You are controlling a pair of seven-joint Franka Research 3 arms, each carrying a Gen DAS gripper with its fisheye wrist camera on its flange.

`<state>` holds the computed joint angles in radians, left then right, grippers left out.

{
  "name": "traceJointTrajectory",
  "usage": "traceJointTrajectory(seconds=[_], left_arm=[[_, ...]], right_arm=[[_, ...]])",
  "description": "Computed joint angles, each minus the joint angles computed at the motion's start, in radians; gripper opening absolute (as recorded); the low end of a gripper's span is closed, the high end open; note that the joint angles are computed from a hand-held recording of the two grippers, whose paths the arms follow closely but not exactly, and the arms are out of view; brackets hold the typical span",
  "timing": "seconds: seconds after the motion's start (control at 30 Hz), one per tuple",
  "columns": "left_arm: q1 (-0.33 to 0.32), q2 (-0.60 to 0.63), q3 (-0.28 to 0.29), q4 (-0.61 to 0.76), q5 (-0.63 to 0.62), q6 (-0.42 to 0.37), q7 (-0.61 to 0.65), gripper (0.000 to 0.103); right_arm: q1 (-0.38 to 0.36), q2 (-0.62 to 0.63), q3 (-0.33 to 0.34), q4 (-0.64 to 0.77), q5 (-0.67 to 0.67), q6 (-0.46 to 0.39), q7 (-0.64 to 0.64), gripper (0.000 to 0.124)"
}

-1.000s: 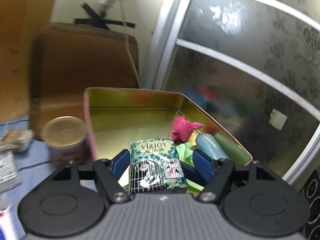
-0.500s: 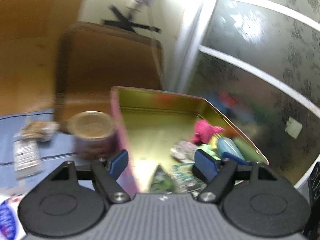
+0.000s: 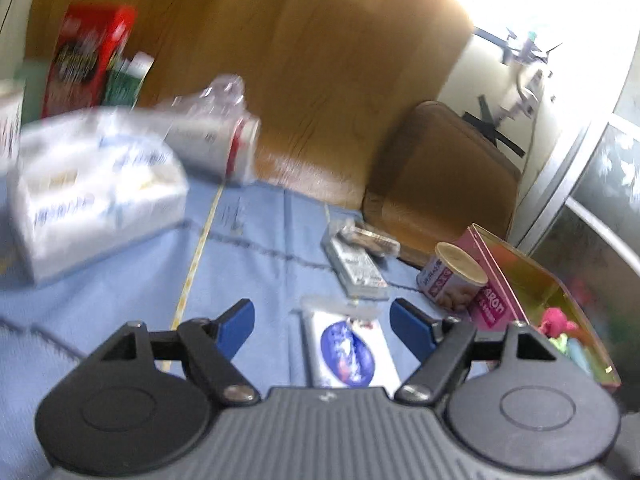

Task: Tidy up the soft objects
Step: 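Grasp the white blue-labelled tissue packet with the left tool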

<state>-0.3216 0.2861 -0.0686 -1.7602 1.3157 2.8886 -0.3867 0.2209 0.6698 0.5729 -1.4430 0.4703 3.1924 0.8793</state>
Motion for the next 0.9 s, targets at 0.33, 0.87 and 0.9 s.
traceJointTrajectory(seconds=[0.33, 0.87, 0.9], left_arm=[[0.01, 0.12, -0.007, 0.084, -0.155, 0.119, 0.202, 0.086], [-0.118, 0.154, 0.121, 0.111, -0.114, 0.16, 0.197, 0.08], [-0.118, 0.154, 0.121, 0.111, -0.116, 0.16, 0.198, 0.08]], right_arm=[[0.304, 0.212, -0.36, 0.471, -0.182, -0.442, 0.214, 0.075], [0.305, 0.209, -0.351, 0.446, -0.118, -0.397, 0.19, 0.067], [0.305, 0.211, -0.351, 0.448, -0.117, -0.398, 0.19, 0.067]])
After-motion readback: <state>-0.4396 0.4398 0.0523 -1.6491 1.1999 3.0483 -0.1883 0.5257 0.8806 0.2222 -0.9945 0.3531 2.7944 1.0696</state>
